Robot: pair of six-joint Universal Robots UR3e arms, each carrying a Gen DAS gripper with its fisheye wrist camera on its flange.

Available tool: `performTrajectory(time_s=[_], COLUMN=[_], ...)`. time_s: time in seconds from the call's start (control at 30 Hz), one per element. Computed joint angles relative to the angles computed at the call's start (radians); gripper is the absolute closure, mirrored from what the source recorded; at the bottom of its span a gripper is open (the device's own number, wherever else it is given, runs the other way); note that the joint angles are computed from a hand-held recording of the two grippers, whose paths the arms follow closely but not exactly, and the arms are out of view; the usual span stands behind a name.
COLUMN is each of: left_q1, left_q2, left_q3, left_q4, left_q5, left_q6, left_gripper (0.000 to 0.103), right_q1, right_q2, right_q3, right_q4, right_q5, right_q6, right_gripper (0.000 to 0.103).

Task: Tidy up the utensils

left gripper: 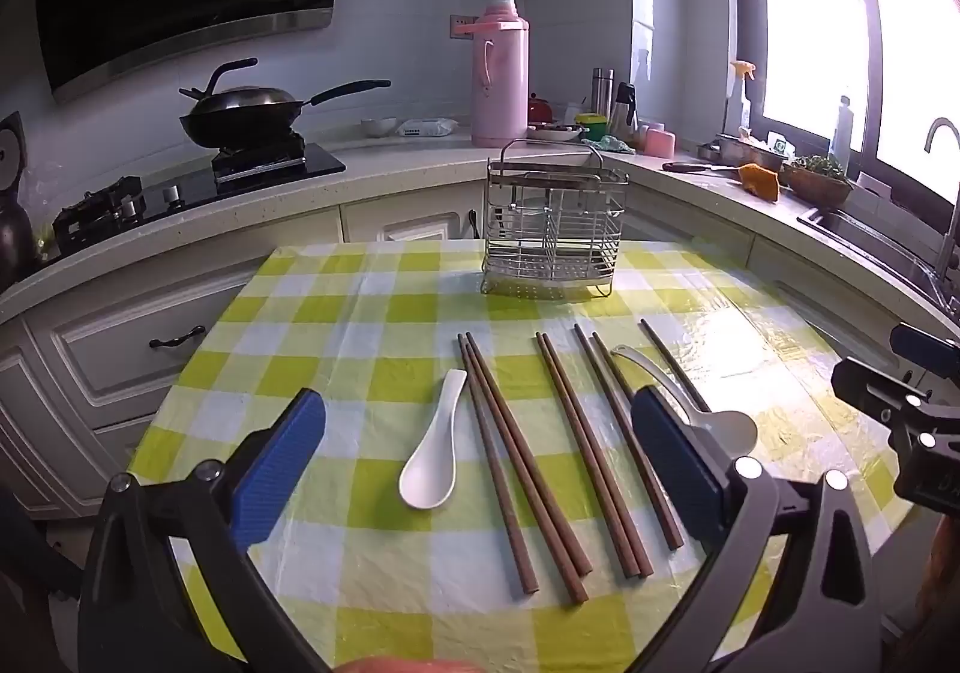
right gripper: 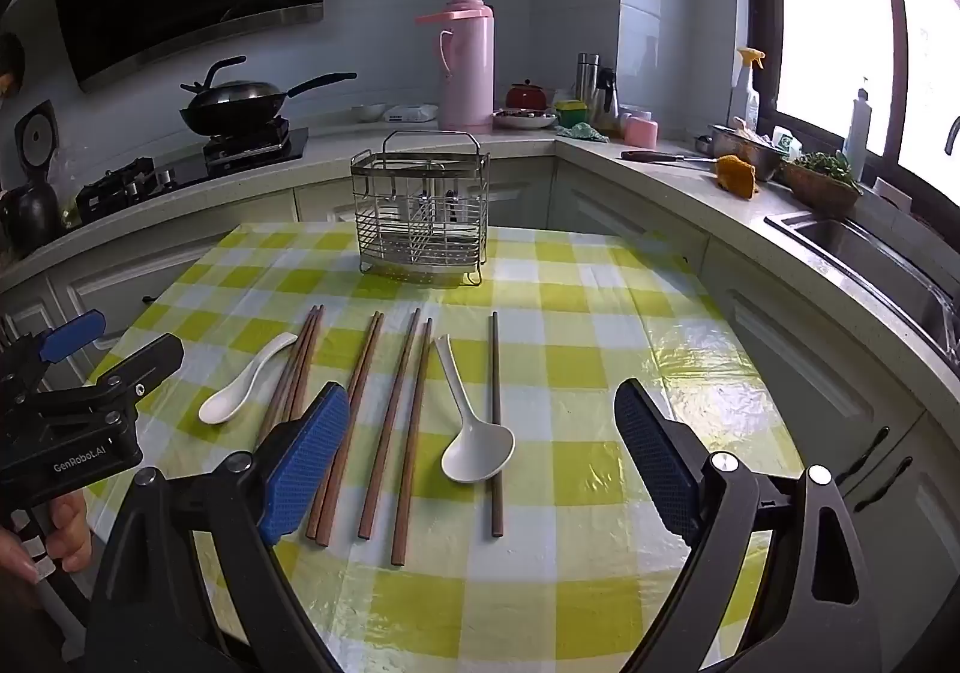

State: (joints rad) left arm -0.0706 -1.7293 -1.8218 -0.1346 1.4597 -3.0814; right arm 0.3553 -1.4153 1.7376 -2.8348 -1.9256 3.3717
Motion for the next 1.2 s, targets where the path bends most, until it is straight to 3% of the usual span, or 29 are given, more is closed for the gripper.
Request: performTrajectory(time_s=[1.2], left_q1=[-0.01], left_q2=[0.018], left_q3=[-0.019], left_q4=[0.004], left_q5=[-0.007], left_q6=[0.008], left_gripper=[0.004], right_q1=[-0.013], right_q2=[0.0], right_q3=[0.007], right_q4=[0.006], right_q5=[0.012], right_q6=[0.006], right_gripper=[0.018])
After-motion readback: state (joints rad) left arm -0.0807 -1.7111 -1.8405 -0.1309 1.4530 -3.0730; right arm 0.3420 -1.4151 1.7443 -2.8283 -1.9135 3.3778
